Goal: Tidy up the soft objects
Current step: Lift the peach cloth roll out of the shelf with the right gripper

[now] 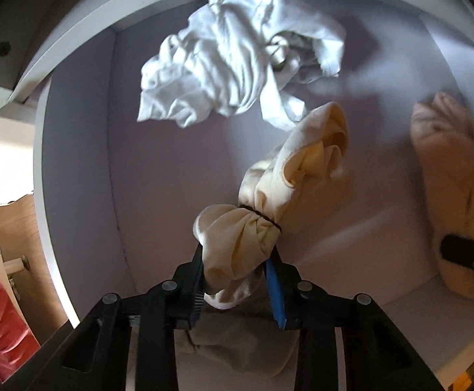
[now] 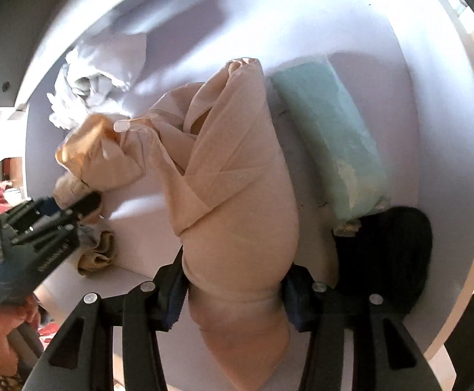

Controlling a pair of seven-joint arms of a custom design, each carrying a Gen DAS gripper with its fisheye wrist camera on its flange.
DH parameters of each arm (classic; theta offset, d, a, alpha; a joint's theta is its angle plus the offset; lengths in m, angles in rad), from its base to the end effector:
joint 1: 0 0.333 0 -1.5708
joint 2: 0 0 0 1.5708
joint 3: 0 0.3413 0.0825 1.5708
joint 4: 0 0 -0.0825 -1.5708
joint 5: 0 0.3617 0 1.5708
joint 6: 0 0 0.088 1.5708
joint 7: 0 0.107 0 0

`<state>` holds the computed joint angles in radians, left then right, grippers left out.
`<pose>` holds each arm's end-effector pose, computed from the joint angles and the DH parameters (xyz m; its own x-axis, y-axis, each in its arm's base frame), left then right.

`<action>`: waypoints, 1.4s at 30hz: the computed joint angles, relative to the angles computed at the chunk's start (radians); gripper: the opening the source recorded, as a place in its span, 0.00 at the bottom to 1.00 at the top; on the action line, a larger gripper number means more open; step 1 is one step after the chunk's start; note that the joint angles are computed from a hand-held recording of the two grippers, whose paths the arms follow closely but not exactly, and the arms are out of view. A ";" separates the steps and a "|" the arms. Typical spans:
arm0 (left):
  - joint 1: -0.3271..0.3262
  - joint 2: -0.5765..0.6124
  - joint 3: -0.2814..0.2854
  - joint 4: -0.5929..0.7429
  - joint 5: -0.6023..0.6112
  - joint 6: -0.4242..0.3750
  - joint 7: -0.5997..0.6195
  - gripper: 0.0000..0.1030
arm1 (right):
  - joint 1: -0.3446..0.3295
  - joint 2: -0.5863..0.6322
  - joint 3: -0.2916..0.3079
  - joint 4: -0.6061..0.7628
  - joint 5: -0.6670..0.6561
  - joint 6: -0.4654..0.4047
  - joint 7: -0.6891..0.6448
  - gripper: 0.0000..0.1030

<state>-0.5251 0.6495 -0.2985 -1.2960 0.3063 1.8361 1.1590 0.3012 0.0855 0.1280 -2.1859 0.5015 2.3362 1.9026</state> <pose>0.5404 -0.4691 0.3969 -0.4367 -0.8897 -0.1331 -0.8991 0.4364 0.0329 0.4855 0.2297 0.3968 -0.2477 -0.9012 -0.3556 -0.9681 0.2163 0.1261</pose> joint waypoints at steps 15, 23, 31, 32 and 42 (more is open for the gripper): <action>0.029 -0.044 -0.020 -0.160 -0.017 0.080 -0.006 0.36 | 0.026 -0.161 -0.052 -0.080 0.114 0.029 0.019 0.48; 0.069 -0.084 -0.025 -0.206 -0.039 0.091 0.017 0.35 | 0.044 -0.274 -0.100 -0.098 0.108 -0.012 0.034 0.48; 0.093 -0.113 -0.020 -0.246 -0.037 0.100 0.039 0.35 | 0.076 -0.365 -0.125 -0.084 0.025 -0.076 0.065 0.48; 0.094 -0.114 -0.020 -0.250 -0.036 0.101 0.038 0.35 | 0.081 -0.370 -0.127 -0.082 0.020 -0.078 0.070 0.48; 0.116 -0.132 -0.019 -0.294 -0.041 0.113 0.040 0.34 | 0.105 -0.431 -0.153 -0.050 -0.008 -0.137 0.068 0.48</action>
